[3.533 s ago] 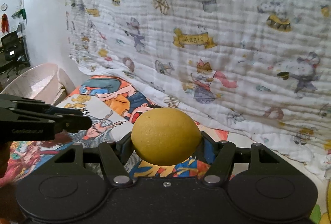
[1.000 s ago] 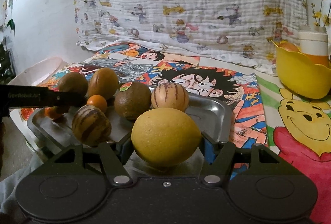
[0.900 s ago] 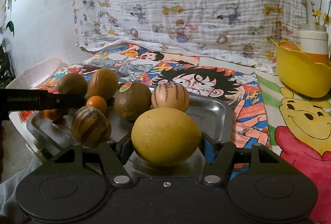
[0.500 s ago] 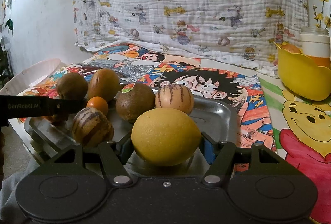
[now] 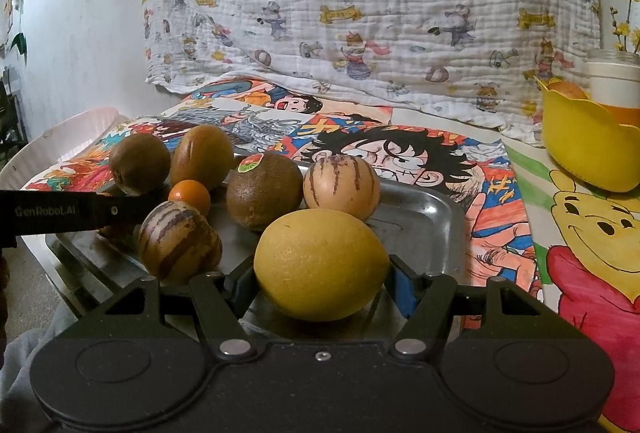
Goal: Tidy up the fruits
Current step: 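Lower both held fruits into the tray among the other fruits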
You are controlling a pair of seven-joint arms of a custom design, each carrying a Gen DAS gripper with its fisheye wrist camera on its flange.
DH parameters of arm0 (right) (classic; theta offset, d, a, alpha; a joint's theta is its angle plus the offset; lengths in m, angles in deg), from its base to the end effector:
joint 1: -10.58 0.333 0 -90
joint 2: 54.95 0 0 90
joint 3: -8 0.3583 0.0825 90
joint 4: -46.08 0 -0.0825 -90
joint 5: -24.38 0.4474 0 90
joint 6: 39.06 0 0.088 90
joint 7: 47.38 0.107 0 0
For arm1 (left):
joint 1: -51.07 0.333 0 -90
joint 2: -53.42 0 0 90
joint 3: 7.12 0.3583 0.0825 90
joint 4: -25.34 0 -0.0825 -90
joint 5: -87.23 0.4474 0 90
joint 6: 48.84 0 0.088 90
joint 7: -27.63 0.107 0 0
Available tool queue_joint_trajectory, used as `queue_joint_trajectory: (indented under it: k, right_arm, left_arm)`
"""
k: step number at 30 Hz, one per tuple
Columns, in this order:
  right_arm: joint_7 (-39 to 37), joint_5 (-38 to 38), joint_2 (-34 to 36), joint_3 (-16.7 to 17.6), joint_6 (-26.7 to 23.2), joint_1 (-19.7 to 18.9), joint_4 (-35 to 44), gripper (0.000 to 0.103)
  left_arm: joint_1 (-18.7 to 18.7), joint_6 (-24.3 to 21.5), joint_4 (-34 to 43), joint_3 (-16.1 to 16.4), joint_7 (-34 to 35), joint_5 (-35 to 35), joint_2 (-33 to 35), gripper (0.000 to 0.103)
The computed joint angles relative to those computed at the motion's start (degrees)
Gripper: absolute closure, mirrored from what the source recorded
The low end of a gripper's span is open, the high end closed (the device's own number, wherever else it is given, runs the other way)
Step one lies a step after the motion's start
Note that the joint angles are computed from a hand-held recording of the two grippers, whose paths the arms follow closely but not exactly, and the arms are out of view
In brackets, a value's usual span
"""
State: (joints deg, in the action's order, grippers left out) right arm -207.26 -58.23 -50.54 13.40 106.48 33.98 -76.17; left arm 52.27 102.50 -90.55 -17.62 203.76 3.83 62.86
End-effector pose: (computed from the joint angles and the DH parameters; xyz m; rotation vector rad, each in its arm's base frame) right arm 0.5463 0.3132 0.4021 -1.4049 1.8684 -0.9612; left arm 0.6614 -0.0784 0.4062 -1.3675 2.1843 -1.3795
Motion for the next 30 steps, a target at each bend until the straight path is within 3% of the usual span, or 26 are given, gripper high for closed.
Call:
queue_joint_trajectory:
  k: [20, 30]
  right_arm:
    - [-0.52, -0.30, 0.07, 0.00, -0.30, 0.16, 0.09, 0.035]
    - [-0.24, -0.51, 0.02, 0.02, -0.30, 0.17, -0.03, 0.034]
  left_arm:
    - [-0.07, 0.56, -0.10, -0.16, -0.20, 1.44, 0.07, 0.073]
    - [-0.05, 0.54, -0.24, -0.23, 0.09, 1.70, -0.03, 0.065]
